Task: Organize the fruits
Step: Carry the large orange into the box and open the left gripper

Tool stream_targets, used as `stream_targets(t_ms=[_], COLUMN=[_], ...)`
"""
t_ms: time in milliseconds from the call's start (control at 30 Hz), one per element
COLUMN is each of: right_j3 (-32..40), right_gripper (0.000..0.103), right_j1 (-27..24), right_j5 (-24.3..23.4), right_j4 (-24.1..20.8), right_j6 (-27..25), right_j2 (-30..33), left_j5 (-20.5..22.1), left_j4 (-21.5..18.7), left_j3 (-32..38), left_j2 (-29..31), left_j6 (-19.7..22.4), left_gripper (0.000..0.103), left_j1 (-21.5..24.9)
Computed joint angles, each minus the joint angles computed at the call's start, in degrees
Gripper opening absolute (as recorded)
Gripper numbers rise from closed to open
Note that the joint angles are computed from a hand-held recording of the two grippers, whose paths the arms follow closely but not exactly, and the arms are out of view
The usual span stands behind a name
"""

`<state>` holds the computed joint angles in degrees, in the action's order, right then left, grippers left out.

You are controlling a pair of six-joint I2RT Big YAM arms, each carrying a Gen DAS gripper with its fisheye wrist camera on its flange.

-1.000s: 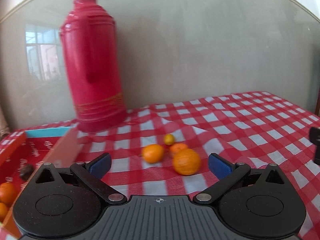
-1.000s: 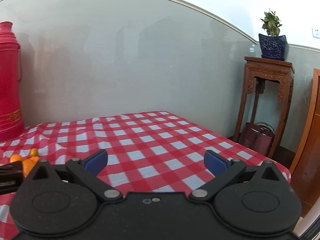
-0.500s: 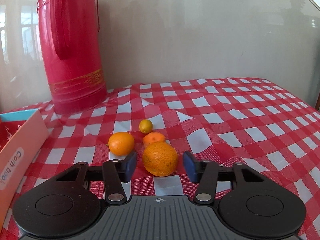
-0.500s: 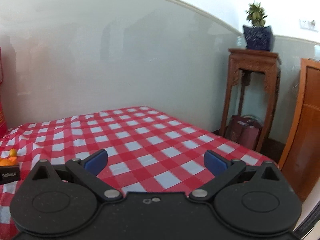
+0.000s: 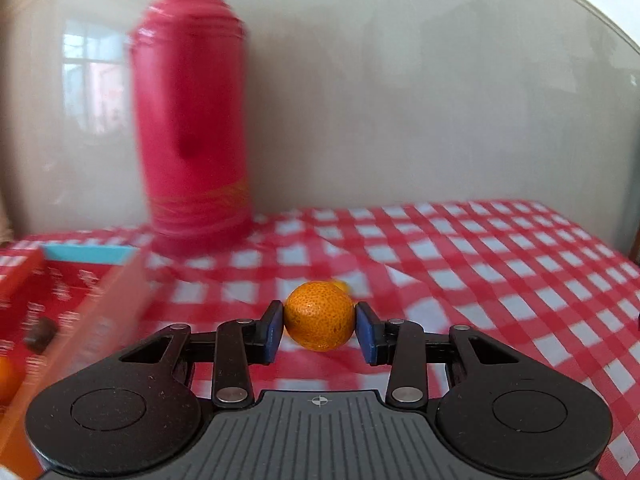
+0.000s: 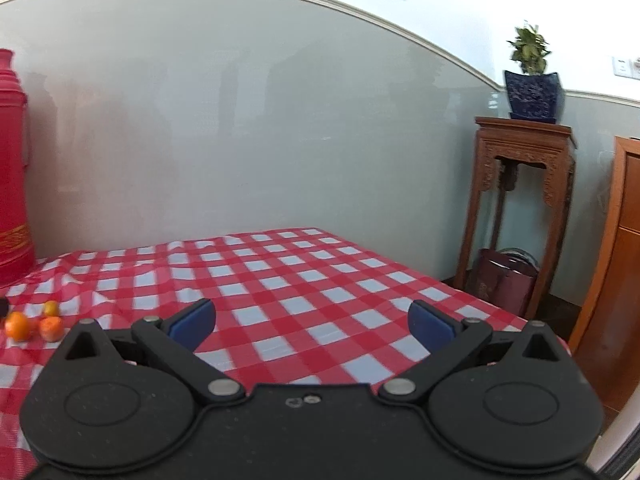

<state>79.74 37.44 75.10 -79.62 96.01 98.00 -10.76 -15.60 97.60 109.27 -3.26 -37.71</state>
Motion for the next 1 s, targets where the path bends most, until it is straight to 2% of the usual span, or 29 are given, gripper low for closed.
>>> stream_targets(t_ms=[200, 367, 600, 633, 700, 733, 767, 833, 900, 1000], right_j3=[0.63, 0.36, 0.0, -0.17, -0.17, -0.3, -0.09, 0.66, 1.41, 3.04], right_gripper=[0.097, 0.097, 0.097, 0.097, 0.097, 0.097, 0.097, 0.097, 0.097, 0.097], right_j1=[1.34, 2.18, 2.87, 2.9, 2.98, 2.8, 2.72, 2.52, 2.16, 1.24], right_j5=[0.89, 0.22, -2.61, -3.63, -5.53, -6.95, -8.1, -10.06, -12.31, -16.91], right_j4=[14.34, 28.95, 47.1, 50.31, 54.07, 56.3, 57.54, 58.94, 59.83, 60.74], right_j6=[-16.34, -31.81, -50.27, -53.31, -57.03, -59.03, -60.23, -61.99, -63.15, -64.27], right_j2=[0.44, 0.95, 2.25, 2.41, 2.57, 2.68, 2.88, 3.56, 4.05, 4.9], left_j5=[-5.14, -9.28, -7.22, -6.63, -7.1, -7.77, -8.62, -10.24, -9.2, -8.7], left_j4=[2.09, -0.64, -7.95, -7.33, -6.48, -5.59, -3.81, 0.86, 2.36, 5.61], left_j3=[-4.81, -4.97, -1.14, -1.96, -2.94, -3.69, -5.19, -8.13, -9.81, -13.39], left_j2=[-4.61, -4.56, -1.5, -1.78, -2.36, -2.82, -3.54, -5.18, -6.73, -9.94], left_j6=[0.73, -1.45, -4.72, -4.71, -4.25, -4.4, -4.56, -4.04, -4.13, -6.52], left_gripper=[0.039, 0.039, 0.039, 0.04, 0.056, 0.079, 0.092, 0.093, 0.093, 0.093], left_j1=[5.07, 9.98, 13.76, 13.86, 13.71, 13.66, 13.61, 13.56, 14.16, 15.54])
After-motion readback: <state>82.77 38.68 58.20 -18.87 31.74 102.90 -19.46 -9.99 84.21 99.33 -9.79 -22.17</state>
